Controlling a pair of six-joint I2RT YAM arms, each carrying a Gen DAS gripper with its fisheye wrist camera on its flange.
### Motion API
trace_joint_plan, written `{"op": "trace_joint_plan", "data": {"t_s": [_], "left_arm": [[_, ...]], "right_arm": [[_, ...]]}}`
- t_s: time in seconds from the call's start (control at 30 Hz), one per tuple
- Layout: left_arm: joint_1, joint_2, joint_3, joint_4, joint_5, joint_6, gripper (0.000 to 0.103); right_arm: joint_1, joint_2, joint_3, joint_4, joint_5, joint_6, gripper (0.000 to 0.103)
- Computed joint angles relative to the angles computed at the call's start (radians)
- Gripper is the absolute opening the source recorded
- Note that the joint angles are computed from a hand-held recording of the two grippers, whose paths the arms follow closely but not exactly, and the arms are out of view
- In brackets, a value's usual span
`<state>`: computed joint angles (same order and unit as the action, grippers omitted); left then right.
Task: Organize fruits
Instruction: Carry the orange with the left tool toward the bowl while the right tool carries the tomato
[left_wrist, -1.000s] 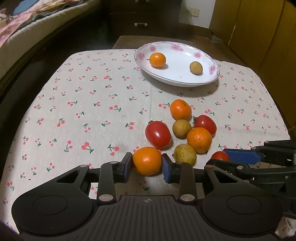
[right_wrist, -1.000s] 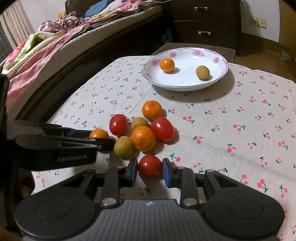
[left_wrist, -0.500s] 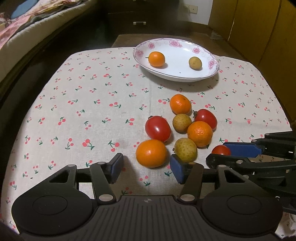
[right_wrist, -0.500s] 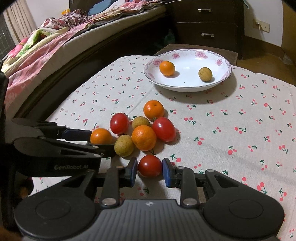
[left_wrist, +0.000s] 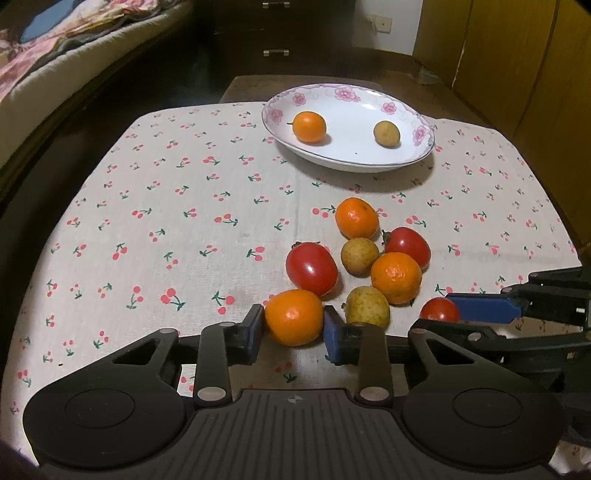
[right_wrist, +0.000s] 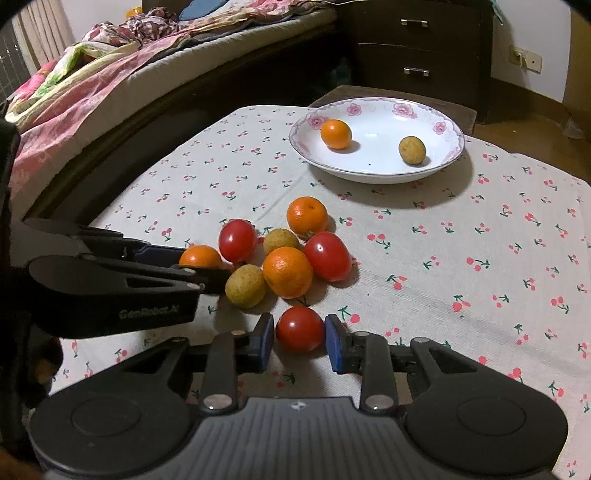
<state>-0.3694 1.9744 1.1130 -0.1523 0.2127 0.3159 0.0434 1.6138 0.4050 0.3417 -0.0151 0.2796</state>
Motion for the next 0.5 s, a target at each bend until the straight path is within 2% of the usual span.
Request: {"op": "trace_joint_plan", "data": {"t_s": [0.5], "left_arm": [[-0.003,-0.037,-0.015,-0.022,0.011,-0.002,0.042]], "right_arm": [[-0.031,-0.059,-0.019,-0.013,-0.020,0.021,0.041]]}}
